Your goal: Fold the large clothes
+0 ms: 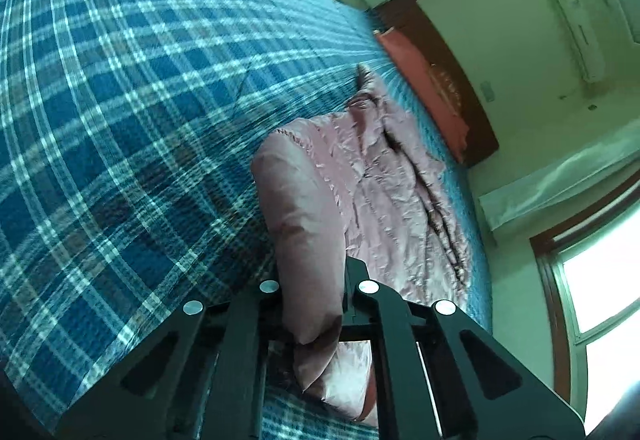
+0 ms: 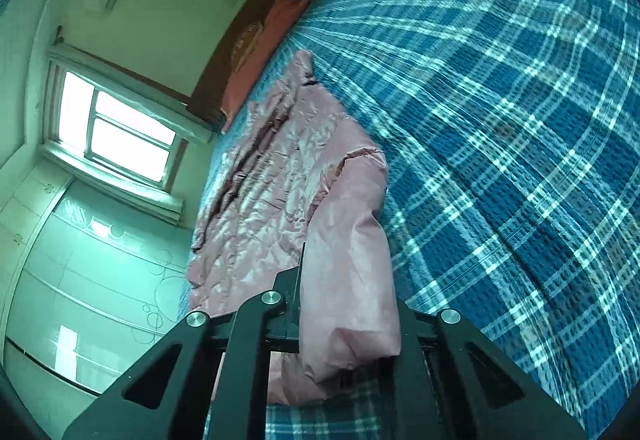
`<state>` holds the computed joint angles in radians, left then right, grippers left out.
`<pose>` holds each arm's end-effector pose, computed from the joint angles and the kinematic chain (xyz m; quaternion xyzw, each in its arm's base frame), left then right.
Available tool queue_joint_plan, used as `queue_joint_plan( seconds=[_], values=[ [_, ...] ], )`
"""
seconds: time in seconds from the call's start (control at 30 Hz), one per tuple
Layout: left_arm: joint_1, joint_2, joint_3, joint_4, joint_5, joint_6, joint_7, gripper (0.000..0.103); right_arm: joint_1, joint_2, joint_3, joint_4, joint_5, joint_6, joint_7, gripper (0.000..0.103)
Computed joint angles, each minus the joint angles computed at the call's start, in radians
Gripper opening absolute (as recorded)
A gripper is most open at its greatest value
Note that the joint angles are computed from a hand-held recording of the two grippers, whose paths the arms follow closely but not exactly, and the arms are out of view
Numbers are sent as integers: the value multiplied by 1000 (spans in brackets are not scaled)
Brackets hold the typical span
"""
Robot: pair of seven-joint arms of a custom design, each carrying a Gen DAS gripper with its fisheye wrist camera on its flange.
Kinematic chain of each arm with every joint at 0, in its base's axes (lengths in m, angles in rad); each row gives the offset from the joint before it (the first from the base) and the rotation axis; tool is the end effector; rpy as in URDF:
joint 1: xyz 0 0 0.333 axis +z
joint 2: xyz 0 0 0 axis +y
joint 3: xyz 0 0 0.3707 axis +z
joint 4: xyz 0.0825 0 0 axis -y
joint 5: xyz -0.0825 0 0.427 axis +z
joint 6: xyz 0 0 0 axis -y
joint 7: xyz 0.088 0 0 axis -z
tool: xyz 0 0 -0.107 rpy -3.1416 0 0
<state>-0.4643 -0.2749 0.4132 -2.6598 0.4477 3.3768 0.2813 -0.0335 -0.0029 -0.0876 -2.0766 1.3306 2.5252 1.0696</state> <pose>0.4613 -0.0643 0.4602 -0.8187 0.3360 -0.4620 0.0579 0.6118 -0.0842 0.5059 -0.4043 0.7703 0.0538 0.4902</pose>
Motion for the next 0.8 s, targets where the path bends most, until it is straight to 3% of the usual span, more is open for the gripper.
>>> queue_joint_plan(
  seconds=[0.2, 0.43, 0.63, 0.8],
  values=[
    [20, -119, -20, -50, 6, -1, 54, 6, -7, -88, -24, -45, 43, -64, -58, 9],
    [43, -299, -61, -134, -39, -68, 163, 6, 5, -218, -63, -142, 33, -100, -70, 8],
    [13, -315, -44, -112, -90, -82, 253, 6, 36, -206, -79, -117, 90, -108, -115, 8],
    [-125, -203, 75, 14, -149, -43, 326, 6, 33, -56, -65, 79, 201, -125, -193, 8]
  ],
)
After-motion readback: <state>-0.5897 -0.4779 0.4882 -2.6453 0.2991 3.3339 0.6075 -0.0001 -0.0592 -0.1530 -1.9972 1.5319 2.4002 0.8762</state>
